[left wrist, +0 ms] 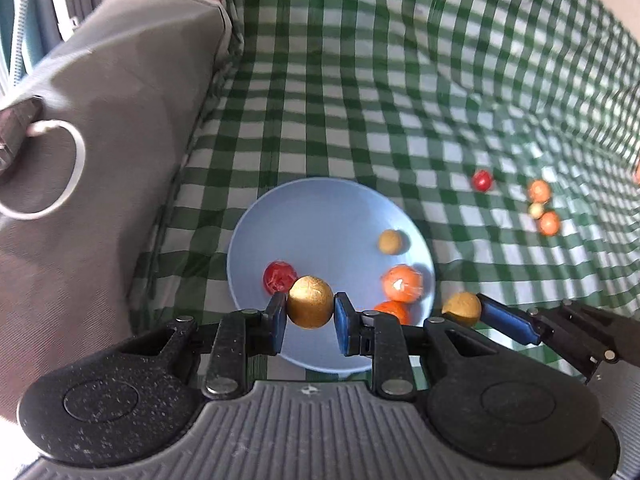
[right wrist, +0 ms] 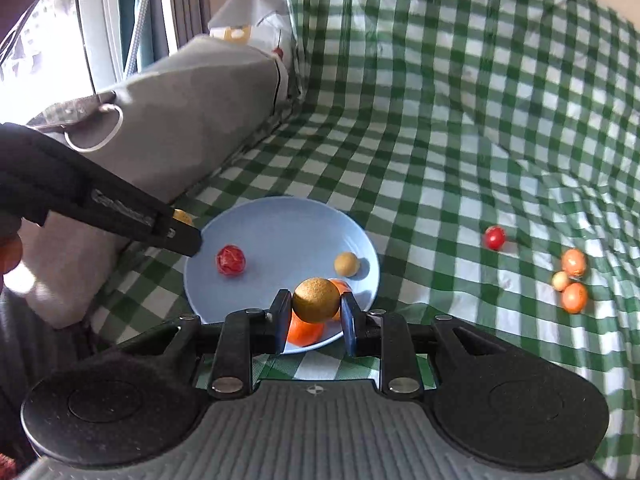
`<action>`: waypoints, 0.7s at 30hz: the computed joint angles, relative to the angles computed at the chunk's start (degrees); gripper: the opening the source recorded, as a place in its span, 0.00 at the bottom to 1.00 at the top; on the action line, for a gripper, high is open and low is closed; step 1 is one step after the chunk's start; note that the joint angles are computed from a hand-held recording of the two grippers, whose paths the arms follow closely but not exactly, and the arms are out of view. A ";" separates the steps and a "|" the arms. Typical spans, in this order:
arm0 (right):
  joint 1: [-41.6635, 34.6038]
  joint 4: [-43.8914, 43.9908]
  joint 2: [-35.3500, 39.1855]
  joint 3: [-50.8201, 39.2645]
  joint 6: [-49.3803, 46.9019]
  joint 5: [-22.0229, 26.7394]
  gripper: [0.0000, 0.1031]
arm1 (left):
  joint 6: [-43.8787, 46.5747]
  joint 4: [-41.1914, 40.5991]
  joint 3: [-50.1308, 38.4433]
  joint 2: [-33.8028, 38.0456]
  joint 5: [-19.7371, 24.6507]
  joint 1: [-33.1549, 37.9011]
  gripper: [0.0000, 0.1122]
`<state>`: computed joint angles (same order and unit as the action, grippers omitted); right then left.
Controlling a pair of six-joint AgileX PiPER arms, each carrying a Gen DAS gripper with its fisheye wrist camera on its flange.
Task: Organize fruits
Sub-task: 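Carry both yellow fruits over the blue plate and release them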
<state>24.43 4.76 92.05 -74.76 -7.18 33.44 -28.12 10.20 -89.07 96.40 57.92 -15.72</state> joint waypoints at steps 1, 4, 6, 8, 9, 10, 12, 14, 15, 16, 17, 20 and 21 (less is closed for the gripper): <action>0.02 -0.20 1.39 -0.87 0.00 -0.08 0.27 | 0.19 -0.21 -0.66 1.15 -0.23 0.24 0.25; -0.06 0.53 5.80 -4.22 -1.41 0.09 0.27 | 0.28 0.24 -2.40 4.11 -0.76 0.86 0.25; -0.09 0.43 8.42 -6.50 -2.24 0.45 0.27 | 0.55 0.42 -3.55 5.79 -0.76 1.44 0.25; -0.47 1.17 10.65 -8.65 -3.48 1.15 0.27 | 1.13 0.34 -4.40 7.03 -0.92 1.94 0.25; -0.61 1.43 11.82 -9.81 -4.11 1.55 0.27 | 1.46 0.52 -4.85 7.70 -0.99 2.14 0.25; -0.68 1.43 12.89 -10.87 -4.41 1.81 0.27 | 1.63 0.76 -4.64 7.83 -1.92 2.32 0.26; -1.02 2.13 15.15 -13.63 -5.35 3.20 0.27 | 2.37 0.33 -3.10 6.79 -5.30 2.81 0.59; -1.49 3.17 16.67 -15.95 -6.26 4.88 0.44 | 0.17 2.37 -1.46 5.04 -7.75 2.45 0.88; -1.72 3.84 17.17 -17.07 -6.44 5.82 0.53 | -2.10 4.37 0.20 3.42 -9.38 1.98 0.91; -1.85 4.00 17.18 -17.65 -6.05 6.27 0.67 | -3.05 5.20 1.44 2.04 -10.41 1.72 0.91; -1.87 3.65 16.50 -17.41 -5.19 6.28 0.73 | -2.47 4.86 1.79 1.05 -10.01 1.62 0.91; -2.18 3.72 12.64 -15.16 -4.95 7.48 0.83 | -2.96 4.98 2.78 -2.06 -5.36 1.00 0.91; -2.19 3.54 10.66 -13.79 -4.50 8.31 0.85 | -4.38 5.40 4.06 -3.76 -4.09 0.62 0.91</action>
<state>22.24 8.31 102.71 -88.55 -11.67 41.75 -32.50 15.59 -85.01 92.63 53.83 -15.10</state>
